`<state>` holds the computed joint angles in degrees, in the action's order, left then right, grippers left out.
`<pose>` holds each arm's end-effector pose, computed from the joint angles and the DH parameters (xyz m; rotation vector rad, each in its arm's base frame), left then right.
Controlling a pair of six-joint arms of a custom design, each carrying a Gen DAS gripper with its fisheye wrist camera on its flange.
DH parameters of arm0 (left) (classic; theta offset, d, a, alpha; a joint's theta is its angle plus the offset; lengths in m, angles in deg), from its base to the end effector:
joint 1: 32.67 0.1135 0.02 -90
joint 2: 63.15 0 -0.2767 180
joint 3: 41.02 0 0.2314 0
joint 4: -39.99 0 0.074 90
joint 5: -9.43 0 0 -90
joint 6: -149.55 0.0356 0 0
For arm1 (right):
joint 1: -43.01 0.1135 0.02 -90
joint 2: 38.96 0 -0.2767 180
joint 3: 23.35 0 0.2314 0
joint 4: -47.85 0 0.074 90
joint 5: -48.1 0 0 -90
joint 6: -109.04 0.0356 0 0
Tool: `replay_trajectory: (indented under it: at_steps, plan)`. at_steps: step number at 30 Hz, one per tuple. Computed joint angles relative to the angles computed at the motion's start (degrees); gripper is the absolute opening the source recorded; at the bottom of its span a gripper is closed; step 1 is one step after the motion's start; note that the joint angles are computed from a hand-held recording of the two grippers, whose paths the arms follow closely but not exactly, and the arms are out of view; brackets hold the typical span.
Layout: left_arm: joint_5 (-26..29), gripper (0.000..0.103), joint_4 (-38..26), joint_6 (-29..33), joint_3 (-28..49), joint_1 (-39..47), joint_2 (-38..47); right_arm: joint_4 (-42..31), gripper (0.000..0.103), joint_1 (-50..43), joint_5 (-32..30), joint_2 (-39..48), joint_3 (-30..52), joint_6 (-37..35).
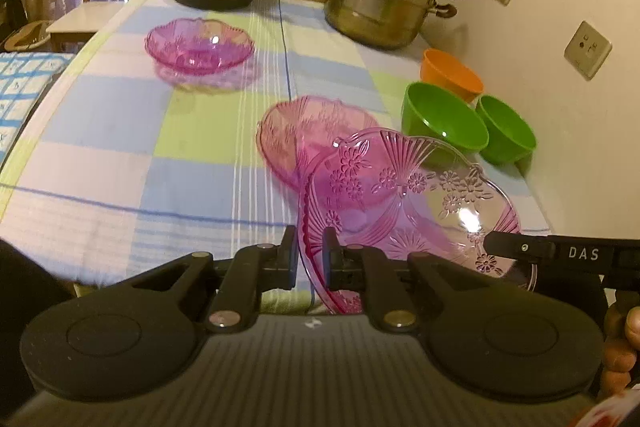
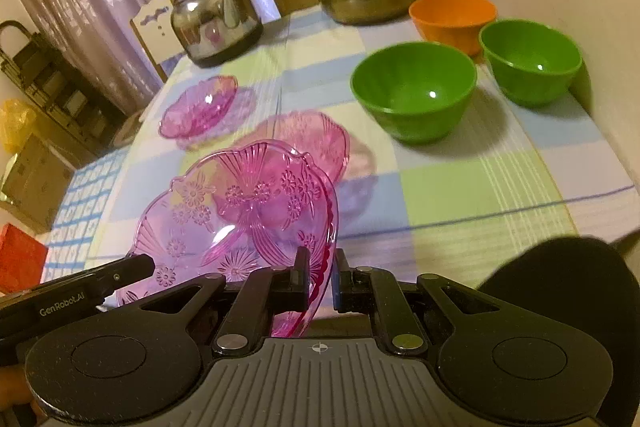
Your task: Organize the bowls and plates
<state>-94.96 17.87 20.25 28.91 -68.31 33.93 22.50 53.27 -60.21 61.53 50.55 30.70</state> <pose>0.2740 -0.1856 0.2003 -0.1902 2.4097 -0.3033 0.3363 0.0722 0.1971 -0.1081 2.4946 0.5579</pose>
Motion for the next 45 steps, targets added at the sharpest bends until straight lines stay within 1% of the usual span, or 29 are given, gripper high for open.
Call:
replay_trajectory:
  at_steps: [9, 20, 29, 39, 45]
  plan:
    - [0.44, 0.010, -0.03, -0.36, -0.93, -0.21, 0.12, 1.01, 0.010, -0.09, -0.42, 0.15, -2.22, -0.24]
    - [0.94, 0.010, 0.55, -0.35, -1.03, 0.25, 0.91, 0.73, 0.011, 0.00, -0.27, 1.36, -1.51, -0.01]
    - [1.68, 0.010, 0.85, 0.03, 0.33, 2.10, 2.72, 0.82, 0.011, 0.50, -0.17, 4.28, 1.22, 0.13]
    - [3.47, 0.010, 1.47, 2.93, 5.43, 5.49, 7.08, 1.64, 0.011, 0.32, -0.40, 8.29, 5.14, 1.52]
    - [5.73, 0.010, 1.44, 6.12, 10.98, 8.88, 11.38, 0.88, 0.011, 0.58, 0.16, 12.53, 10.90, 2.29]
